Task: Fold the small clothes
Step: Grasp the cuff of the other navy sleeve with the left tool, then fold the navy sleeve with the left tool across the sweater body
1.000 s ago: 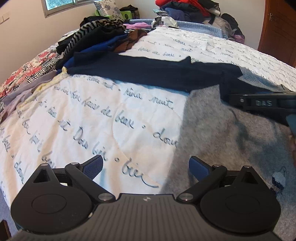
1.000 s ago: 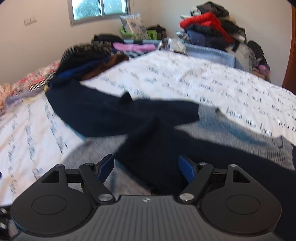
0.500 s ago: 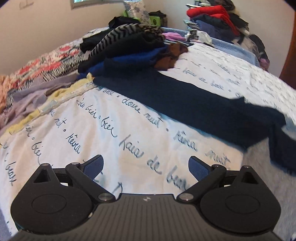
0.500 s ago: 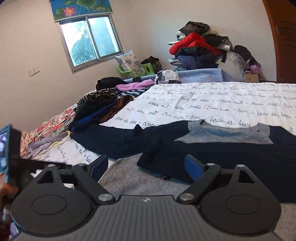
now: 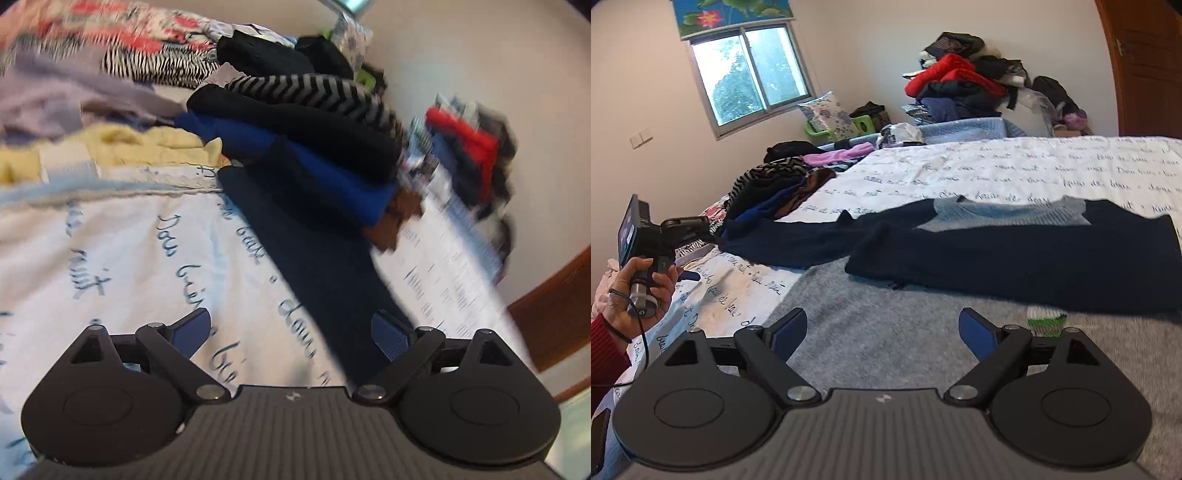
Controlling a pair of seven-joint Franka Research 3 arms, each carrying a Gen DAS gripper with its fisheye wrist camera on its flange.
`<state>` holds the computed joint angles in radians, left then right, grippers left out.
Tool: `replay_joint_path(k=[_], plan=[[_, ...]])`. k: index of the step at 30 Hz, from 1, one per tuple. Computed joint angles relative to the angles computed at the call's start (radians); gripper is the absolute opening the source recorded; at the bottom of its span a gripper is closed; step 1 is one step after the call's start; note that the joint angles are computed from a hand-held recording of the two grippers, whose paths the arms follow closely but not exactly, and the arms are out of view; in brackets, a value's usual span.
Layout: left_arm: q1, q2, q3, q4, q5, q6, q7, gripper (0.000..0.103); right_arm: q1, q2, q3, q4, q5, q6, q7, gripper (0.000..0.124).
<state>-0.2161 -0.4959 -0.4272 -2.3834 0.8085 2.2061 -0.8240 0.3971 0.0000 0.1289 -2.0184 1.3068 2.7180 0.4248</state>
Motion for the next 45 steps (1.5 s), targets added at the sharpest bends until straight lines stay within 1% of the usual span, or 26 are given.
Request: replay_joint_path(k=[2, 3, 4, 5, 8, 9, 11, 14, 16, 18, 19, 21, 23, 24, 26, 27, 28, 29, 32, 34, 36, 37, 38, 39, 41, 45], plan=[[0.063, -0.07, -0.026, -0.104, 0.149, 0.149, -0.25, 0.093, 0.002, -0.001, 0.002, -0.014, -0.015, 0.029, 0.029, 0.09], [0.085, -0.089, -0.021, -0.137, 0.19, 0.214, -0.339, 0.094, 0.002, -0.001, 0.002, -0.018, -0.018, 0.03, 0.036, 0.09], [0.098, -0.096, -0.005, -0.155, 0.205, 0.263, -0.377, 0.094, 0.001, -0.001, 0.0, -0.022, -0.019, 0.028, 0.042, 0.09], [0.106, -0.097, 0.007, -0.162, 0.205, 0.282, -0.377, 0.094, -0.001, -0.001, -0.001, -0.024, -0.025, 0.026, 0.049, 0.09], [0.145, -0.098, 0.012, -0.162, 0.24, 0.31, -0.367, 0.095, 0.001, -0.005, 0.0, -0.031, -0.021, 0.043, 0.048, 0.09], [0.161, -0.099, 0.014, -0.164, 0.259, 0.33, -0.38, 0.096, 0.001, -0.006, 0.0, -0.031, -0.016, 0.047, 0.046, 0.09], [0.204, -0.101, 0.013, -0.172, 0.316, 0.38, -0.439, 0.097, 0.001, -0.004, -0.001, -0.03, -0.008, 0.052, 0.047, 0.09], [0.259, -0.095, 0.009, -0.177, 0.399, 0.426, -0.542, 0.097, 0.001, 0.006, 0.001, -0.024, -0.02, 0.064, 0.07, 0.09], [0.273, -0.088, 0.014, -0.175, 0.43, 0.425, -0.571, 0.097, 0.001, 0.012, 0.002, -0.022, -0.03, 0.07, 0.086, 0.09], [0.274, -0.08, 0.032, -0.176, 0.449, 0.434, -0.581, 0.095, 0.0, 0.018, 0.004, -0.02, -0.038, 0.076, 0.101, 0.09], [0.27, -0.078, 0.036, -0.176, 0.441, 0.419, -0.577, 0.092, 0.0, 0.02, 0.005, -0.019, -0.044, 0.078, 0.11, 0.09], [0.267, -0.071, 0.046, -0.176, 0.446, 0.409, -0.567, 0.09, -0.002, 0.025, 0.006, -0.018, -0.057, 0.079, 0.127, 0.09], [0.257, -0.062, 0.059, -0.178, 0.429, 0.393, -0.525, 0.078, -0.003, 0.028, 0.008, -0.016, -0.065, 0.081, 0.14, 0.09], [0.251, -0.057, 0.063, -0.177, 0.423, 0.384, -0.498, 0.076, -0.003, 0.028, 0.009, -0.018, -0.065, 0.082, 0.142, 0.09], [0.238, -0.051, 0.068, -0.183, 0.401, 0.361, -0.441, 0.06, -0.005, 0.029, 0.009, -0.018, -0.078, 0.078, 0.156, 0.09], [0.236, -0.048, 0.067, -0.186, 0.397, 0.351, -0.431, 0.057, -0.005, 0.029, 0.01, -0.02, -0.082, 0.078, 0.158, 0.09], [0.233, -0.046, 0.067, -0.189, 0.392, 0.343, -0.425, 0.049, -0.006, 0.028, 0.01, -0.021, -0.084, 0.076, 0.159, 0.09], [0.233, -0.045, 0.065, -0.194, 0.391, 0.335, -0.434, 0.041, -0.006, 0.027, 0.01, -0.023, -0.09, 0.072, 0.163, 0.09], [0.238, -0.055, 0.052, -0.217, 0.404, 0.317, -0.519, 0.028, -0.007, 0.026, 0.01, -0.023, -0.088, 0.067, 0.16, 0.09], [0.236, -0.055, 0.058, -0.222, 0.414, 0.316, -0.548, 0.025, -0.007, 0.025, 0.01, -0.025, -0.088, 0.074, 0.164, 0.09], [0.225, -0.05, 0.069, -0.216, 0.402, 0.305, -0.516, 0.024, -0.006, 0.026, 0.01, -0.026, -0.095, 0.078, 0.175, 0.09], [0.219, -0.046, 0.074, -0.211, 0.391, 0.3, -0.494, 0.021, -0.006, 0.026, 0.01, -0.028, -0.1, 0.08, 0.184, 0.09], [0.217, -0.042, 0.077, -0.205, 0.388, 0.296, -0.478, 0.013, -0.006, 0.025, 0.01, -0.031, -0.101, 0.082, 0.191, 0.09], [0.21, -0.038, 0.078, -0.196, 0.371, 0.281, -0.449, 0.012, -0.007, 0.023, 0.009, -0.034, -0.102, 0.081, 0.195, 0.09], [0.191, -0.022, 0.073, -0.165, 0.327, 0.228, -0.35, 0.008, -0.008, 0.019, 0.008, -0.043, -0.11, 0.079, 0.204, 0.09], [0.148, 0.016, 0.033, -0.08, 0.277, 0.079, -0.166, 0.007, -0.007, 0.006, 0.004, -0.053, -0.095, 0.081, 0.189, 0.09]])
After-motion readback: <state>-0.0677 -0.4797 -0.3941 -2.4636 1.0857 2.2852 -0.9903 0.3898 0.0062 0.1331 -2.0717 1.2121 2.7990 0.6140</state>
